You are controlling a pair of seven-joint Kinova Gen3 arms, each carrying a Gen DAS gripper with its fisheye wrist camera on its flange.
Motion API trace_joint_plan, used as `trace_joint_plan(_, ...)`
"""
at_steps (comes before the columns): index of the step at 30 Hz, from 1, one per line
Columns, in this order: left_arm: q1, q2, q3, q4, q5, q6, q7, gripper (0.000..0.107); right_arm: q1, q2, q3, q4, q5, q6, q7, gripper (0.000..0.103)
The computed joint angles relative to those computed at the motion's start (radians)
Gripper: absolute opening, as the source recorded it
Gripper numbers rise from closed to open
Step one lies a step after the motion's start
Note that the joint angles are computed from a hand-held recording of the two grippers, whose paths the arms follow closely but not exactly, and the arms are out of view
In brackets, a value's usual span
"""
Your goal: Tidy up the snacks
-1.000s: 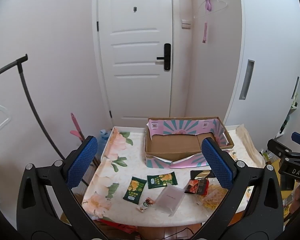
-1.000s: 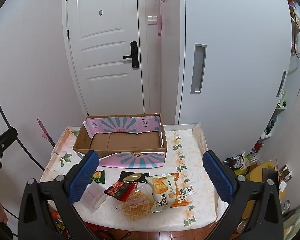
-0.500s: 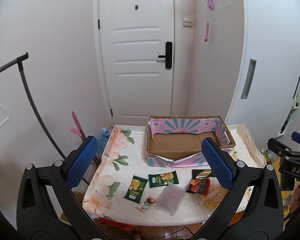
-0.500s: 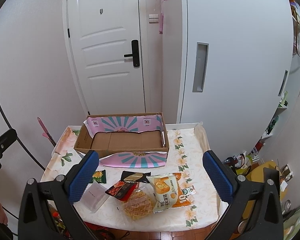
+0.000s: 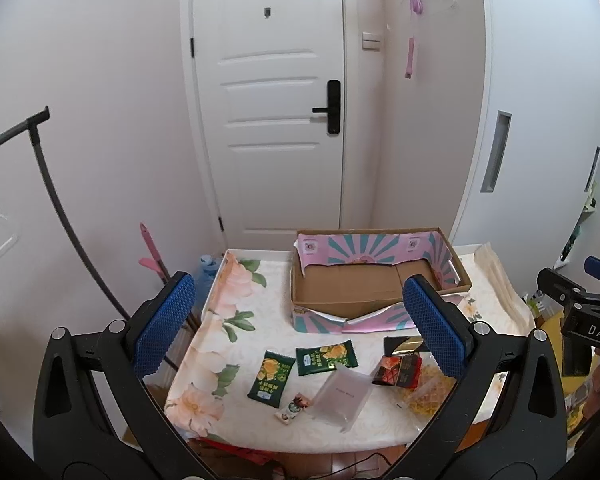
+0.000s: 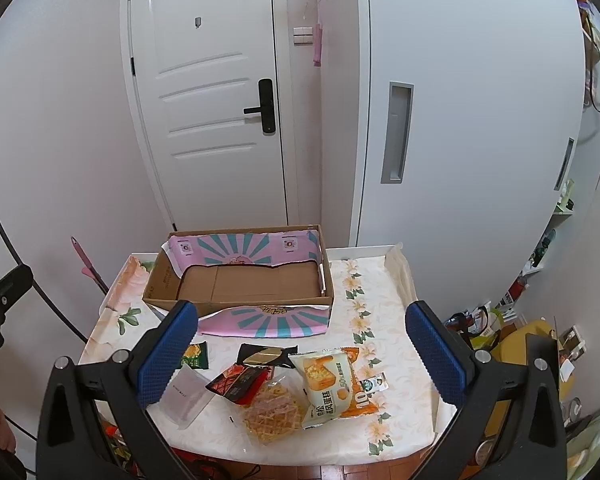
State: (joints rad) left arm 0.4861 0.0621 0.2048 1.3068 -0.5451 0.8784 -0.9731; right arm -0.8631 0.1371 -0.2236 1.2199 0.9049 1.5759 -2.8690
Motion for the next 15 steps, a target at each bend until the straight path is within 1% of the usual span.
trace_joint_plan(15, 0.008, 0.006, -0.002, -0.004, -0.01, 0.003, 0.006, 0.103, -0.001, 0.012, 0.01, -0.017, -0.003, -0.004, 0.014, 0.103)
